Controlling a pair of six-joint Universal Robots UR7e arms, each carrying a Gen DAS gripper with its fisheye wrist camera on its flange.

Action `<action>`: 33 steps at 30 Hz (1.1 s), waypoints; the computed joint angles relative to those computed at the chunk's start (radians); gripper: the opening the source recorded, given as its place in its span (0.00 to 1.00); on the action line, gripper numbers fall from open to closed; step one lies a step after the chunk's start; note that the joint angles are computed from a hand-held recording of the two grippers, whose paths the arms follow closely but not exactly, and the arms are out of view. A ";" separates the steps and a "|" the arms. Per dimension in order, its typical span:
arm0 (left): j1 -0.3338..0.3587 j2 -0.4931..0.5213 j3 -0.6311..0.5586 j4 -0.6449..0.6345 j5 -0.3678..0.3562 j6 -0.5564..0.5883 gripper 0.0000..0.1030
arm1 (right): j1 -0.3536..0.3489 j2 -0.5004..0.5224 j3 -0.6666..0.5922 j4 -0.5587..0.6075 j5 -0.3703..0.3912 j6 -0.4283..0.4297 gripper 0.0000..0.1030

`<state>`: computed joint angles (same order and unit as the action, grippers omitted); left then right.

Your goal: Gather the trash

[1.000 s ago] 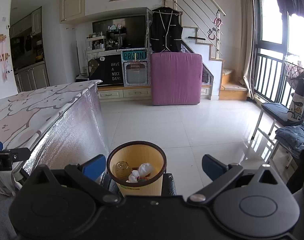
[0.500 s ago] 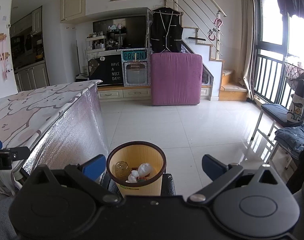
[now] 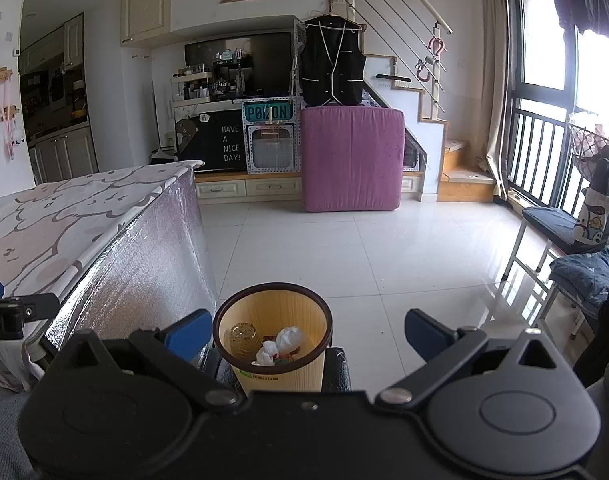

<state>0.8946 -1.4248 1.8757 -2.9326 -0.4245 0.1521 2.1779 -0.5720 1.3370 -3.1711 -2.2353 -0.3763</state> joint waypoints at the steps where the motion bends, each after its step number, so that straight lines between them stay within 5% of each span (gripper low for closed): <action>1: 0.000 0.000 0.000 0.000 0.000 0.000 1.00 | 0.001 0.000 0.000 0.000 -0.001 0.002 1.00; 33: -0.008 0.002 0.000 -0.011 0.006 0.011 1.00 | 0.001 -0.003 0.001 0.001 -0.001 0.002 1.00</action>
